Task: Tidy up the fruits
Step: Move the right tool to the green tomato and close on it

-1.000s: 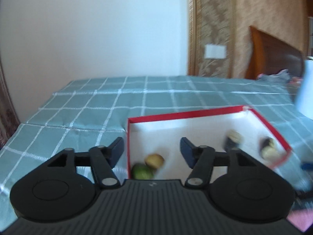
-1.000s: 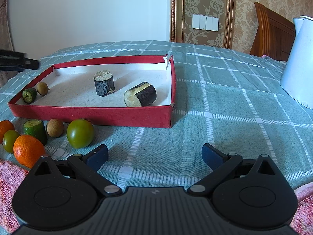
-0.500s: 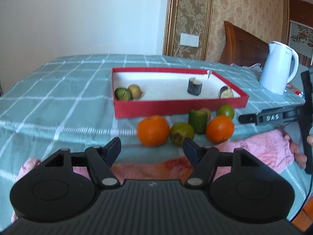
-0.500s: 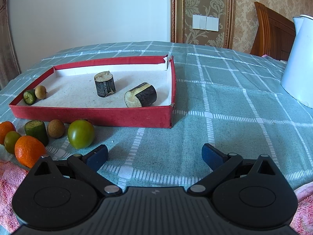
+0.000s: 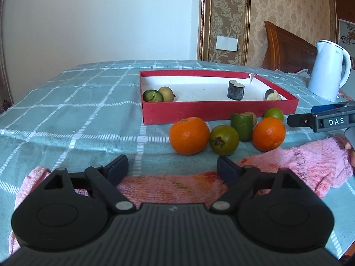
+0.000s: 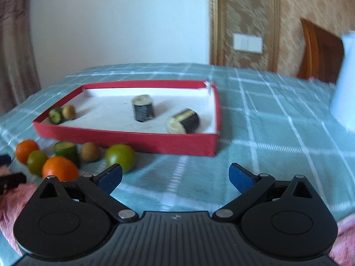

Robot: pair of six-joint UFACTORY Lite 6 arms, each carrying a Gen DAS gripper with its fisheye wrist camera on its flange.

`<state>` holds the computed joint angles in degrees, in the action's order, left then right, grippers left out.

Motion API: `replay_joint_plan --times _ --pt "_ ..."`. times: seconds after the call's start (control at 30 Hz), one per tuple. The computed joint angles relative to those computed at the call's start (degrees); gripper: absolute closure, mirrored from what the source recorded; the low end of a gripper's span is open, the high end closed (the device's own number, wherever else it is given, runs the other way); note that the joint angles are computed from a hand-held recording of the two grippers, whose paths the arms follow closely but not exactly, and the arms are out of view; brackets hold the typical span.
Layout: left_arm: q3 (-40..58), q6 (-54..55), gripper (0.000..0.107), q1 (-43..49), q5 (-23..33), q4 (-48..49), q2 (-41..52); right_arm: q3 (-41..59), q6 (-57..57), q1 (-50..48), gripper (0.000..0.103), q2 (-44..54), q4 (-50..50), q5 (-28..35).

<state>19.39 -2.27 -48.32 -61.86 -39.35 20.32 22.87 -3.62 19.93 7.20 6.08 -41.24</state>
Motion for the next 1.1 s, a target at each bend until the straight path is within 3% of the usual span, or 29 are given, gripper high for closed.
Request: replay_joint_plan --times 0.17,0.37,0.5,0.77,0.83,0.9,1.0,1.1 --pt "-0.47 -0.86 0.016 0.45 -0.78 0.77 0.10 -0.24 -0.62 4.01 0.000 0.13 4.06 -3.53" --pt "-1.17 -2.44 0.013 1.41 -1.56 3.01 -0.05 3.29 2.20 3.76 0.002 1.89 1.39 -0.50" --pt "-1.45 -3.00 0.012 2.00 -1.85 4.04 -0.15 6.27 0.47 5.16 0.016 4.10 2.42 2.47" --pt "-1.71 -2.98 0.011 2.49 -1.61 5.09 -0.59 11.29 -2.98 7.82 0.030 8.56 6.29 4.12" --pt "-1.84 -3.08 0.010 2.63 -1.71 5.36 -0.64 11.58 -0.19 6.79 0.039 8.70 3.04 4.68" --pt "-1.98 -3.36 0.010 2.69 -1.94 5.61 -0.60 11.23 1.93 5.94 0.057 8.38 0.52 4.93" --pt "-2.04 -3.43 0.010 2.79 -1.97 5.80 -0.59 10.72 4.95 5.25 0.069 7.98 -3.42 5.17" --pt "-2.07 -3.49 0.010 2.79 -2.00 5.84 -0.60 10.02 3.81 6.05 0.070 7.62 -2.05 4.56"
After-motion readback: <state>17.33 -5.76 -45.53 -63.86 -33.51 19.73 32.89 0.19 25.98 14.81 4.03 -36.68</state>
